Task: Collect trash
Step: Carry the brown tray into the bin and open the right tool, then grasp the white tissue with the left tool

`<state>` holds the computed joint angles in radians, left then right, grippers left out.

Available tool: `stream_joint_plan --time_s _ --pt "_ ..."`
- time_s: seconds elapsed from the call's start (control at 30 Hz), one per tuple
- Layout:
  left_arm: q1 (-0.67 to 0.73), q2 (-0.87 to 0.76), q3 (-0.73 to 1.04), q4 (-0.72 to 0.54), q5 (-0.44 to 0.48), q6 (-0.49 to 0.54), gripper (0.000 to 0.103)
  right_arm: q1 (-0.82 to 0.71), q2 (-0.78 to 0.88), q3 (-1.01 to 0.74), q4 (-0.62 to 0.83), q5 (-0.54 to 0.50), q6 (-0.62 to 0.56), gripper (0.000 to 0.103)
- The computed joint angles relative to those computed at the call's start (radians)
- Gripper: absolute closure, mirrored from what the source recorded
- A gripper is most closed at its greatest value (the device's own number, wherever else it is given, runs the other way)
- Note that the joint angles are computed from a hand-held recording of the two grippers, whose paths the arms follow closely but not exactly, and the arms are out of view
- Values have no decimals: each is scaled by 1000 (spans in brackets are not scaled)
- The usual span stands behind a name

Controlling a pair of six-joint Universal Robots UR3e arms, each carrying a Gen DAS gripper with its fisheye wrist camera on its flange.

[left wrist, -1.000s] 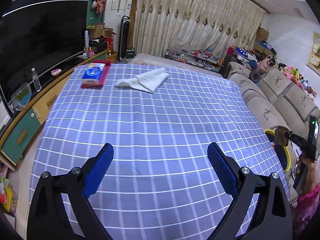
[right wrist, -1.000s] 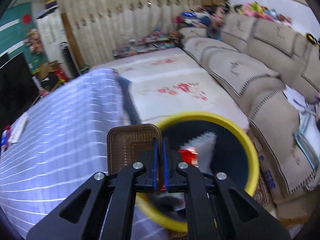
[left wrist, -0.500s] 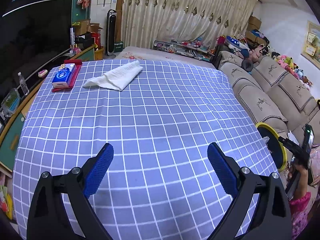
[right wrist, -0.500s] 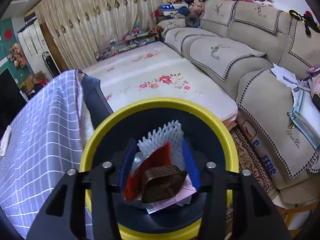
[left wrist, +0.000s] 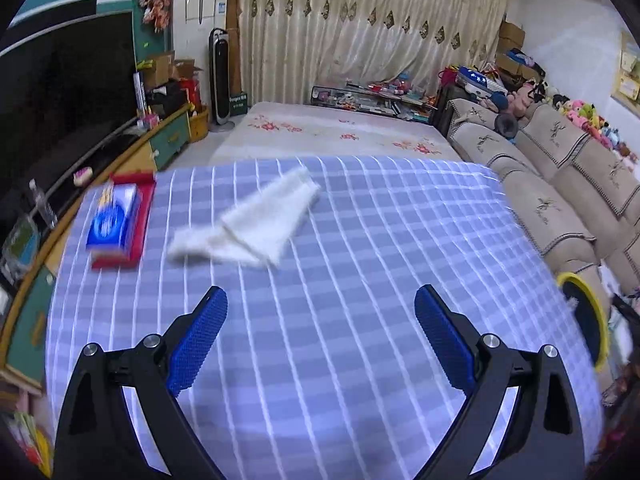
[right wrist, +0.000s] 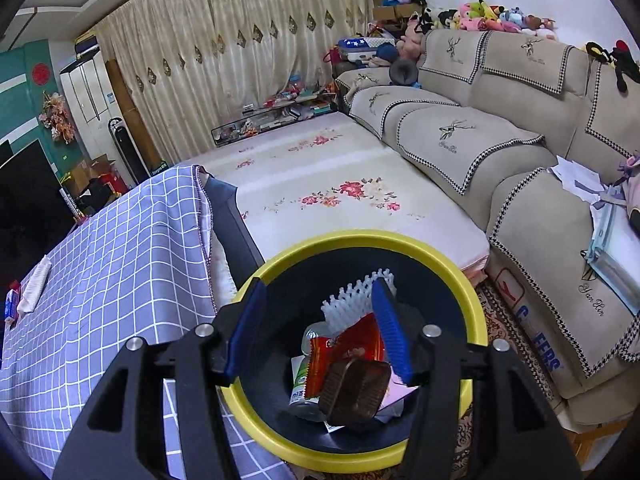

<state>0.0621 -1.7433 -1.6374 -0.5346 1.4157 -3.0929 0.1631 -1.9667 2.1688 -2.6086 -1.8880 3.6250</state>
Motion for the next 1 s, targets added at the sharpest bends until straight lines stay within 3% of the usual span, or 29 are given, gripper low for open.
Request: stream_joint_plan --time_s 0.07,0.37,0.7,0.8,1.0 --pt "2 -121 140 -41 30 30 10 7 3 -8 10 -8 4 50" --pt "33 -468 613 -267 5 58 10 2 -4 -11 48 -22 14 49" --pt "25 -676 900 -385 42 37 10 -7 7 -4 40 -5 15 45" --pt "8 -712 943 -386 93 37 19 -3 12 -1 34 -5 17 45" --pt "-4 -725 964 -378 165 11 53 6 20 9 14 -10 27 45"
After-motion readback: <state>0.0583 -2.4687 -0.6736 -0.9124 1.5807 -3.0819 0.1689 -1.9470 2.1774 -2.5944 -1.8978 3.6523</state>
